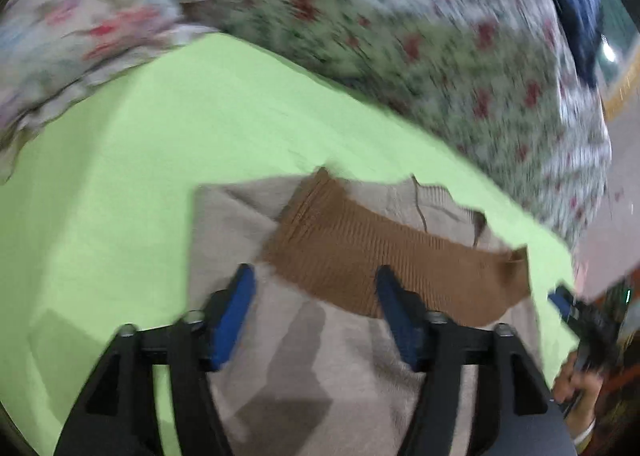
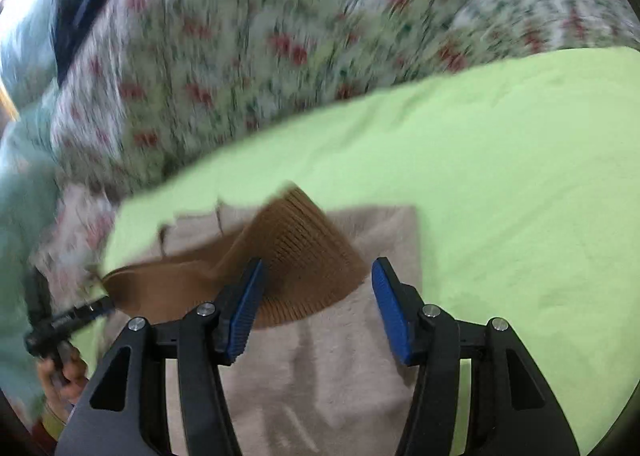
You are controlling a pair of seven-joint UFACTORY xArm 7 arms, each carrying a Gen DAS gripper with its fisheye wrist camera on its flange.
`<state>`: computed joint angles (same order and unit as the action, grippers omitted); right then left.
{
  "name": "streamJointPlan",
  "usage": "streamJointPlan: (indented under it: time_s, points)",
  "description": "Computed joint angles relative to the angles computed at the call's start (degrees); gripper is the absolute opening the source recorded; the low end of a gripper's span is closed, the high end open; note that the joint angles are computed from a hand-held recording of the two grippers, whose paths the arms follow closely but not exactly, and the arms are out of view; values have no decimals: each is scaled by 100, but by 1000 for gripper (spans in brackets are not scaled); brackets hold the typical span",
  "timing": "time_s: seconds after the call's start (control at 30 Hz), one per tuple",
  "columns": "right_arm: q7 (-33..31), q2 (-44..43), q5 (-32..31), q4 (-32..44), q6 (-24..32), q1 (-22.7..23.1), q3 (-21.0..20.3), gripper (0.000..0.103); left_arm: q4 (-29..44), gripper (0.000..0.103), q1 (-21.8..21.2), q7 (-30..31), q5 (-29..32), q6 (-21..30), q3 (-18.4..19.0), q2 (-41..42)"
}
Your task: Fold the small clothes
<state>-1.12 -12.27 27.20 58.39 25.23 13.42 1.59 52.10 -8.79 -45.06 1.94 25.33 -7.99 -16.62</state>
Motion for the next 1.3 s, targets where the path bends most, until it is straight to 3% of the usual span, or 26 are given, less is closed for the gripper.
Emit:
streamJointPlan:
  time_s: [0.1, 0.3, 0.43, 0.57, 0.7, 0.83, 0.9, 1.17, 1.27, 1.3]
  points:
    - [-20, -515, 60, -415, 108, 85, -3, 57, -529, 69, -189, -15, -332, -67, 14, -558]
    - [67, -1647, 414, -1543, 25, 589, -58, 58, -1679, 71, -560, -934, -407, 161, -777, -2107]
    - [435, -2259, 460, -2167, 194, 830, -62, 59, -2123, 74, -949, -1568, -555, 307, -1129, -2700]
    - [829, -2940, 382, -2751, 295, 996, 32, 59, -2525, 75, -1269, -2197, -688, 336, -1343, -3163]
    - [1143, -3394, 422, -3137, 337, 1266, -62, 61, -2877, 76, -1435, -2579, -730, 10, -1306, -3310]
    - [1265, -3489, 401, -3159, 438, 1432, -157, 61, -3359, 77, -1347, -3158, -757, -797, -1404, -3485]
    - [1252, -3512, 390, -3133, 388, 1508, -176, 62, -3394, 77, -1242, -3277, -664, -962, -1380, -3426]
    - [1222, -3312, 414, -2961, 412, 1658, -276, 63, -3006, 77, -373, -3470, -57, -1096, -1486, -2798]
    - [1122, -3155, 481, -2861, 401, 1706, -338, 64, -2723, 65, 2, -3482, 218, -993, -1562, -2484]
    - [1065, -3108, 509, -2837, 379, 1720, -365, 64, -2656, 47, 97, -3481, 306, -950, -1574, -2408]
